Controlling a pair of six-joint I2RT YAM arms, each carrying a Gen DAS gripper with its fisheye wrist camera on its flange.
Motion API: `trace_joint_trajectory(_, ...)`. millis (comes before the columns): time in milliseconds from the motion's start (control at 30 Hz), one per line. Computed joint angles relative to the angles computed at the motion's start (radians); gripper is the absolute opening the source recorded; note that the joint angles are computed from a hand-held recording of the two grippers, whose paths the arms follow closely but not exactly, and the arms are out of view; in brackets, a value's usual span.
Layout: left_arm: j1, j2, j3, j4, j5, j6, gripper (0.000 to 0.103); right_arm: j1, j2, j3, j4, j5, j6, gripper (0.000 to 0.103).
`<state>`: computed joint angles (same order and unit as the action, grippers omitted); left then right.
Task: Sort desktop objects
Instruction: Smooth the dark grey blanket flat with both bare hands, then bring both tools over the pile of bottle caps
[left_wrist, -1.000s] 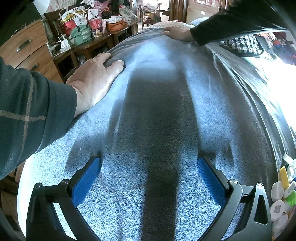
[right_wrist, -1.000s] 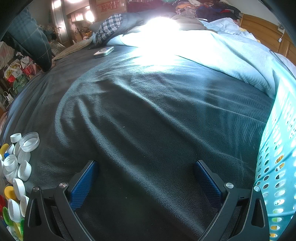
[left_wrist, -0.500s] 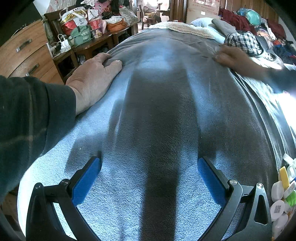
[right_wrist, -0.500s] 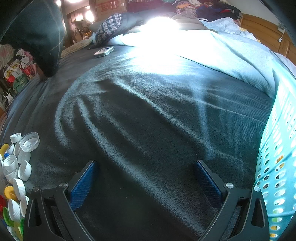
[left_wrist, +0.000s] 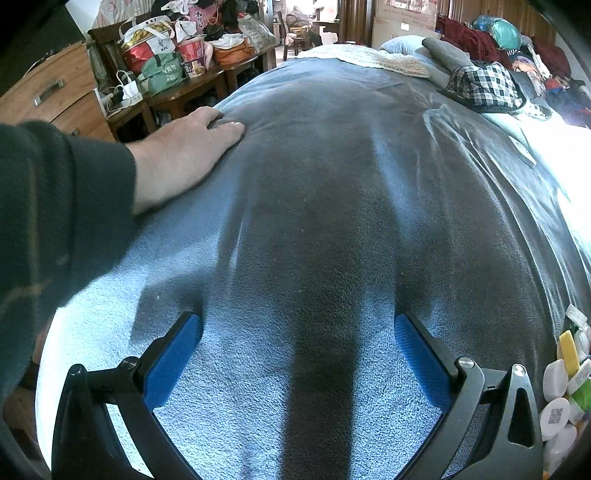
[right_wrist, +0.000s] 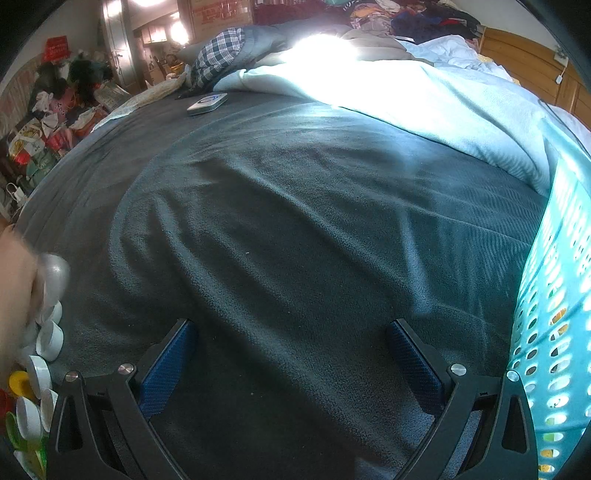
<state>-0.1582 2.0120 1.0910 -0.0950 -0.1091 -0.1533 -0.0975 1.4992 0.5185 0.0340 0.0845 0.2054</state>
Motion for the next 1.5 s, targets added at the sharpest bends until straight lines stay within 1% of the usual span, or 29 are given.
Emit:
trace_joint_trajectory(800,-0.005,-0.002,-0.007,0.006,-0.004,-0.004,0.102,0.002,0.002,0.001,0.001,0.001,0.002,0.103)
trace_joint_trajectory(1033,0.009,0.003,-0.003,0.012,0.0,0.011,0.102,0.01,-0.002,0.001,-0.006,0.007,0.008,0.103)
trace_joint_trajectory(1200,0.002,0.018,0.024,-0.013,-0.029,0.02,0.102,-0.007,0.027,0.023,-0.012,-0.007,-0.008,0.103)
trace_joint_trajectory(1333,0.008,0.02,0.042,-0.042,-0.01,0.0,0.102,-0.01,0.027,0.013,0.007,-0.013,-0.006,0.103)
trace_joint_trajectory(1400,0.018,-0.008,0.045,-0.088,0.024,0.002,0.099,-0.006,0.027,0.011,0.011,-0.008,-0.004,0.103)
trace_joint_trajectory(1433,0.015,-0.051,0.013,-0.086,0.052,0.014,0.093,-0.008,0.025,0.008,0.014,-0.012,-0.004,0.103)
trace_joint_trajectory(1467,0.004,-0.127,-0.055,-0.06,0.083,0.04,0.091,-0.008,0.026,0.006,0.021,-0.012,-0.003,0.103)
trace_joint_trajectory(1500,-0.021,-0.213,-0.136,-0.014,0.097,0.058,0.091,-0.005,0.029,0.008,0.018,-0.009,-0.002,0.103)
